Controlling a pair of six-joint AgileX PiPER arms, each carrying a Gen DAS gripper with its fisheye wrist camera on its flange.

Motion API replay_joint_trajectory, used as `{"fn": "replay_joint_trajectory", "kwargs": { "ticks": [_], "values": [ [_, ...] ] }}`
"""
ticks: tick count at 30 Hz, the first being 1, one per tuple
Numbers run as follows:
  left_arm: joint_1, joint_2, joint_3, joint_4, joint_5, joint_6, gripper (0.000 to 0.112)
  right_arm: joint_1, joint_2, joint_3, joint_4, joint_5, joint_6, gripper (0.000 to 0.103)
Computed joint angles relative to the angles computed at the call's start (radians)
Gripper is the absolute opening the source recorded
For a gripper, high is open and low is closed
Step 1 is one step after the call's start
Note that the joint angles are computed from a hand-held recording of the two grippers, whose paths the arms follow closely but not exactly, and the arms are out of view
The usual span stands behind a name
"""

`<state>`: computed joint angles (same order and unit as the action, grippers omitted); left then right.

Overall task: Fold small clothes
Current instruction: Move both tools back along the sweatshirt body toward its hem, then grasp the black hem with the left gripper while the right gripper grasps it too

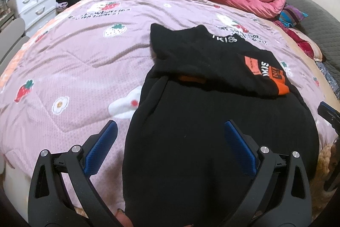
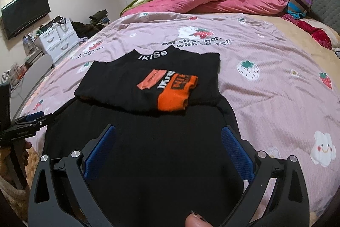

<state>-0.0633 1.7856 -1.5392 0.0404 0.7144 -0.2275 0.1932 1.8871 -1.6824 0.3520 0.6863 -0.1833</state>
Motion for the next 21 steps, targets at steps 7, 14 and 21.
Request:
{"fn": "replay_joint_trajectory", "kwargs": {
  "ticks": [7,14,21],
  "values": [
    [0.018,-0.035,0.071,-0.001,-0.011,0.005,0.094,-0.021,-0.055,0.085,0.014,0.009,-0.007,0.099],
    [0.044,-0.078,0.146,-0.032,-0.021,0.032,0.094,-0.039,-0.099,0.148,0.031,0.013,-0.019,0.099],
    [0.059,-0.11,0.211,-0.05,-0.028,0.051,0.094,-0.056,-0.129,0.193,0.04,0.03,-0.033,0.099]
  ]
}}
